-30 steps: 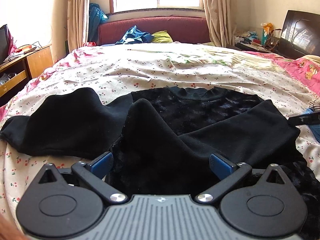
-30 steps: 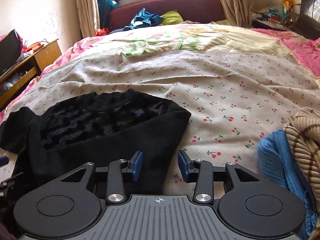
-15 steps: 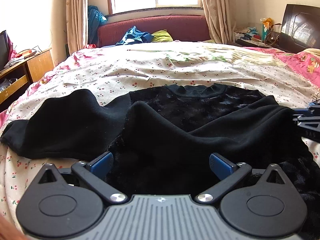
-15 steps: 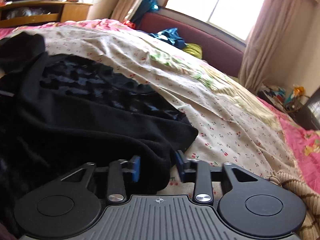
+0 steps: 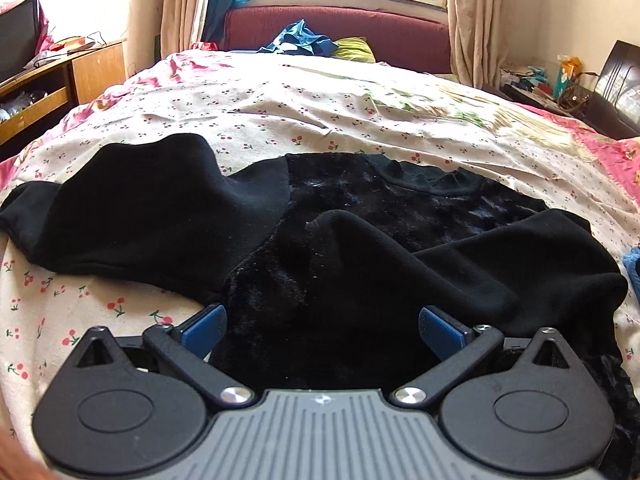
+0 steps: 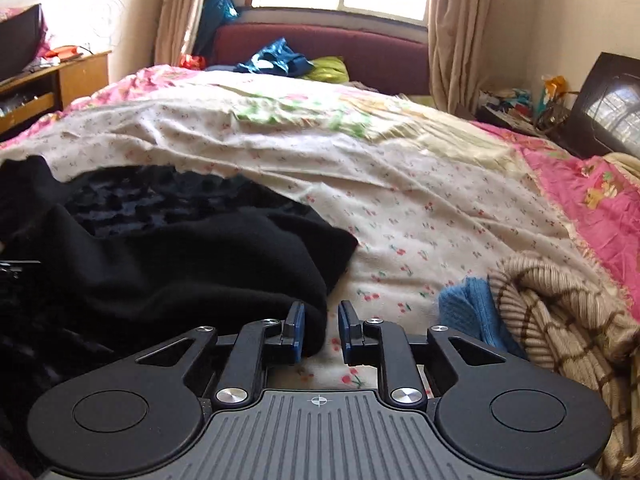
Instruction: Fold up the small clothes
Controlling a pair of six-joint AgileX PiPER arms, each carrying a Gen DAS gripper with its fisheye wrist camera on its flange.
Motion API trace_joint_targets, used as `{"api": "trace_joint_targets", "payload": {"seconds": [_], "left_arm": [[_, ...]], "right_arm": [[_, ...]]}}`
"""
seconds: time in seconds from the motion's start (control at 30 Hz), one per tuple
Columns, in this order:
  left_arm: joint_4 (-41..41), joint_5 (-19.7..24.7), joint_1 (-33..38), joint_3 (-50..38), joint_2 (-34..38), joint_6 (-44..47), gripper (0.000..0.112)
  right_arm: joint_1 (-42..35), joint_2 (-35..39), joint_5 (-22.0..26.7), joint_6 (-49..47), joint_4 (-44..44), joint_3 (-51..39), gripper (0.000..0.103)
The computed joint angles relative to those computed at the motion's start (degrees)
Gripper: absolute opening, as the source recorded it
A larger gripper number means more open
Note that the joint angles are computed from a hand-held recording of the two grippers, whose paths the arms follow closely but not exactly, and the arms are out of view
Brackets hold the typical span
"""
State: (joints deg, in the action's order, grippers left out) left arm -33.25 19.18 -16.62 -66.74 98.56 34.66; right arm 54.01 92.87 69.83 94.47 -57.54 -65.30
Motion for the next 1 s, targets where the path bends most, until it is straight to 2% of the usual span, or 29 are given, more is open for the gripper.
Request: {"api": "trace_joint_targets", "payload": {"seconds": [0.03, 0.1, 0.2, 0.23, 0.33, 0.37, 0.4, 0.43, 0.5, 0.53, 0.57, 0.6, 0.73, 0.83, 0.9, 0.97, 1.0], "left_arm": [[-0.6, 0.3, 0.4, 0.2, -0.3, 0.8, 0.103], [-0.3, -0.4, 0.7, 1.0, -1.4, 1.2, 0.103], [-0.2, -2.0, 0.9, 2.3, -2.9, 2.4, 0.103], [0.1, -2.2, 1.0, 2.4, -3.1, 2.6, 0.103], [-2.8, -1.8, 1.8, 2.5, -3.5, 6.7, 0.103], [-3.9, -1.4, 2.1, 2.4, -3.4, 7.9, 0.103], [-5.3, -0.8, 2.4, 2.0, -3.2, 9.3, 0.103], [-6.1, -0.3, 2.6, 1.7, -2.9, 10.0, 0.103], [-7.2, 1.0, 2.9, 0.9, -2.1, 11.0, 0.103], [-7.8, 1.3, 3.1, 0.7, -1.9, 11.7, 0.103], [-8.3, 1.5, 3.2, 0.5, -1.7, 12.1, 0.103], [-9.3, 1.9, 3.5, 0.4, -1.6, 12.8, 0.103], [-12.0, 3.6, 4.4, -0.5, -1.0, 14.1, 0.103], [-12.4, 3.5, 4.4, -0.6, -0.7, 14.3, 0.103], [-12.2, 3.2, 4.2, -0.6, -0.6, 14.2, 0.103], [-11.4, 2.7, 3.8, -0.5, -0.4, 13.7, 0.103], [-10.6, 2.2, 3.7, -0.4, -0.4, 13.1, 0.103]], "right_arm": [[-0.2, 0.2, -1.3, -2.3, -0.4, -2.1, 0.023], [-2.3, 1.8, -7.2, -7.1, -0.6, -6.1, 0.034], [-10.0, 6.5, -24.2, -23.5, 8.2, -14.7, 0.035], [-12.1, 10.1, -28.1, -29.2, 12.9, -19.0, 0.036], [-16.0, 21.2, -32.4, -46.4, 27.0, -33.6, 0.039], [-17.0, 24.1, -33.5, -52.2, 32.5, -37.1, 0.046], [-17.7, 27.3, -32.6, -57.9, 37.5, -41.7, 0.055], [-18.3, 30.4, -29.8, -62.7, 41.2, -46.9, 0.057], [-18.8, 36.7, -22.5, -67.5, 44.7, -57.4, 0.054], [-18.7, 39.4, -18.4, -67.7, 44.8, -62.1, 0.045], [-18.7, 41.0, -15.7, -67.6, 45.3, -64.7, 0.008], [-18.9, 41.3, -15.0, -67.4, 46.6, -65.1, 0.007], [-19.3, 36.2, -21.2, -62.5, 45.1, -57.0, 0.007], [-20.5, 34.5, -24.5, -57.3, 42.3, -56.1, 0.007], [-21.9, 35.1, -26.9, -56.6, 43.9, -57.4, 0.008], [-22.6, 39.6, -24.0, -57.0, 45.3, -64.2, 0.008], [-22.6, 42.3, -21.2, -56.8, 44.4, -68.4, 0.012]]}}
